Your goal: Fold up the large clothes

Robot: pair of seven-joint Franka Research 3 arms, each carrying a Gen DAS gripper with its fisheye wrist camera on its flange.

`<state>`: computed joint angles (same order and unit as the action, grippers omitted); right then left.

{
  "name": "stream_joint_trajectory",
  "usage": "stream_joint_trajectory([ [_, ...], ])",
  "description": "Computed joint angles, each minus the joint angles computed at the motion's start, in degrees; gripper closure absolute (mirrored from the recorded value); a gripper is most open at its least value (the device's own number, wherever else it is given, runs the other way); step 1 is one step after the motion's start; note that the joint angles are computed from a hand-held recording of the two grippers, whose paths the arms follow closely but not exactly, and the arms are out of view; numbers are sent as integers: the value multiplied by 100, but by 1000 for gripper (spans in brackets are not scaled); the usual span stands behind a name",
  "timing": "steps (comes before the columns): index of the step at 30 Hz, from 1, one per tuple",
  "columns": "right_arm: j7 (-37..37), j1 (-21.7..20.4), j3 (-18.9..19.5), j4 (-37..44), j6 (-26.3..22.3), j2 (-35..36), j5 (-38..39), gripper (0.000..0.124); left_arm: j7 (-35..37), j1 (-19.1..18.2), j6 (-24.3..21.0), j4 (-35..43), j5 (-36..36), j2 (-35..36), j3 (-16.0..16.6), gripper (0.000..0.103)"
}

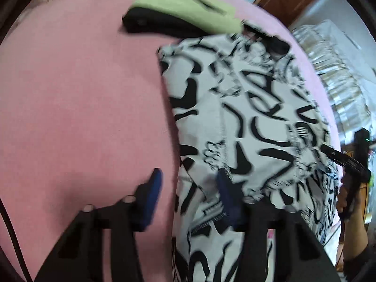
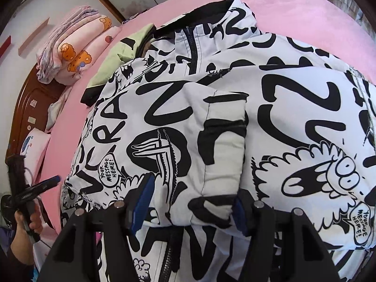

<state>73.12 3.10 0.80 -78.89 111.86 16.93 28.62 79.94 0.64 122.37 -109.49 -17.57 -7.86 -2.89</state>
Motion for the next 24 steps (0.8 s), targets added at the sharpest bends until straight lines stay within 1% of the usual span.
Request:
stream_joint_trajectory([
  [1, 18, -1, -2, 15, -1, 25, 5, 64, -26, -3, -21, 57, 80, 107, -21, 61],
  [5, 45, 51, -17, 149, -61, 145, -219, 81, -131, -40, -48, 182, 426, 294, -147, 61],
  [6, 26, 52, -15, 166, -70, 162, -250, 85, -156, -57, -12, 187, 446, 316, -171, 60],
  [8, 33, 25, -10, 223, -108, 208, -216, 88, -106, -45, -83, 257, 317, 345, -143, 58],
  [9, 55, 0, -6, 269, -149, 245, -171, 88, -91, -33, -93, 248, 221, 345, -128, 55],
  [10, 103, -22, -6, 310, -187, 277, -132, 88, -99, -19, -120, 251, 137, 350, -115, 47],
  [11, 177, -33, -11, 348, -220, 307, -116, 88, -121, -8, -119, 263, 105, 369, -113, 42],
  [12, 224, -43, -10, 348, -209, 317, -95, 88, -161, 7, -108, 252, 134, 373, -114, 34],
  [13, 244, -42, -5, 335, -194, 317, -94, 88, -170, 28, -99, 153, 186, 314, -108, 31],
  [16, 181, 20, -1, 193, -9, 252, -222, 88, -240, 19, -86, 107, 261, 343, -136, 32],
  [17, 160, 44, -2, 183, 22, 244, -281, 88, -297, 4, -62, 98, 385, 350, -169, 35],
  [18, 131, 72, -6, 135, 88, 204, -348, 89, -237, -22, -12, 72, 402, 341, -189, 62],
  [19, 104, 104, -12, 67, 199, 151, -414, 93, -110, -127, -25, 87, 328, 351, -129, 84],
  [20, 55, 119, -9, 13, 288, 98, -439, 102, -283, -87, -24, 121, 655, 363, -270, 86],
  [21, 26, 123, -7, -46, 376, 32, -426, 105, -471, -136, 48, 123, 1155, 351, -363, 90],
  [22, -37, 114, 0, -173, 541, -70, -355, 107, -552, -184, 82, 132, 1492, 357, -420, 91],
  [24, -313, 113, 16, -545, 1039, -308, -225, 108, -674, -278, 188, 54, 2005, 354, -499, 91],
])
